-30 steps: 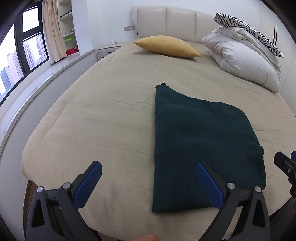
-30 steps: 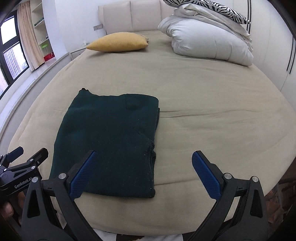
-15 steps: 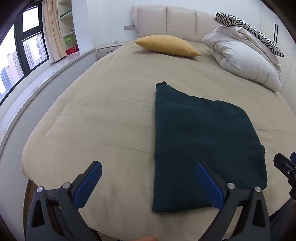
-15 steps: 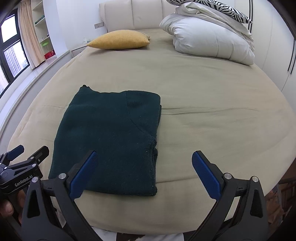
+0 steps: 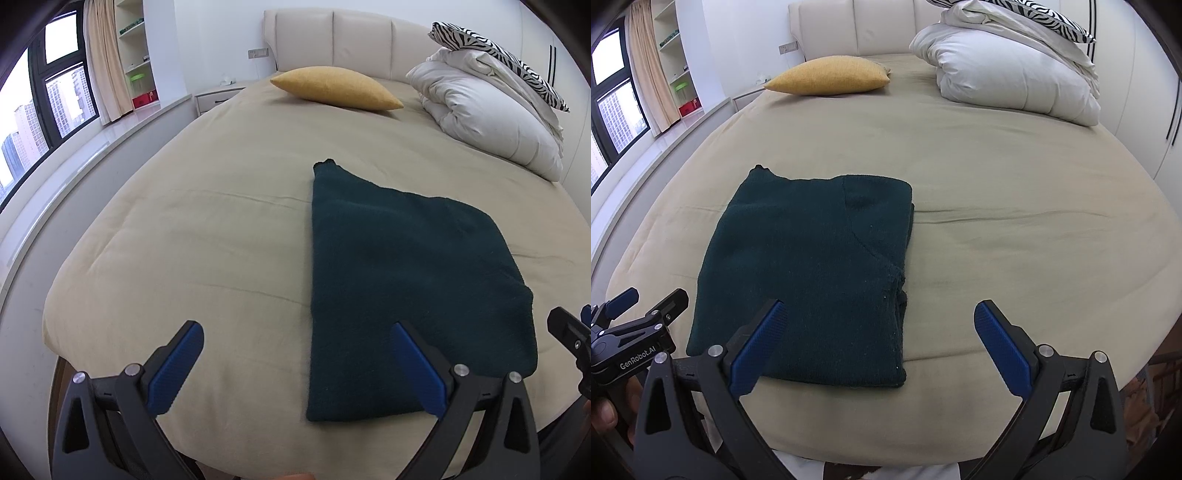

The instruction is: Fold small clothes

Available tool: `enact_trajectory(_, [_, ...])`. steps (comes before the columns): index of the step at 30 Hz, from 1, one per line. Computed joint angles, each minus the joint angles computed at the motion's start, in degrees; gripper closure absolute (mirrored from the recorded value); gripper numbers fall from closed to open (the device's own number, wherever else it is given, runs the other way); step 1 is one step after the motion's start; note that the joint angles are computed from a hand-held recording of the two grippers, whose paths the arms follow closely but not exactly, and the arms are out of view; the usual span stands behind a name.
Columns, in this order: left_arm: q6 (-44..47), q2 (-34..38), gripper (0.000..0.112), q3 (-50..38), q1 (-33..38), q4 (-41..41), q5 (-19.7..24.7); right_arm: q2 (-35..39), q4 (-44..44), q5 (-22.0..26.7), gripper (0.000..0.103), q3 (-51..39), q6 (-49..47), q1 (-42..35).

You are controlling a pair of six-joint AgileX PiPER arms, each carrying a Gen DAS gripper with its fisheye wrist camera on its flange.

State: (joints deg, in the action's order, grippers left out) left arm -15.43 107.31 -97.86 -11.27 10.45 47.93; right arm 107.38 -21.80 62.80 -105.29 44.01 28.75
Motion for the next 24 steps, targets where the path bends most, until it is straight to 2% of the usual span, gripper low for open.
enact_trajectory(24, [0.5, 0.3, 0.009, -0.6, 0.2, -0.2, 0.3, 0.1, 0.1, 0.0, 0.0, 0.0, 0.1, 0.0])
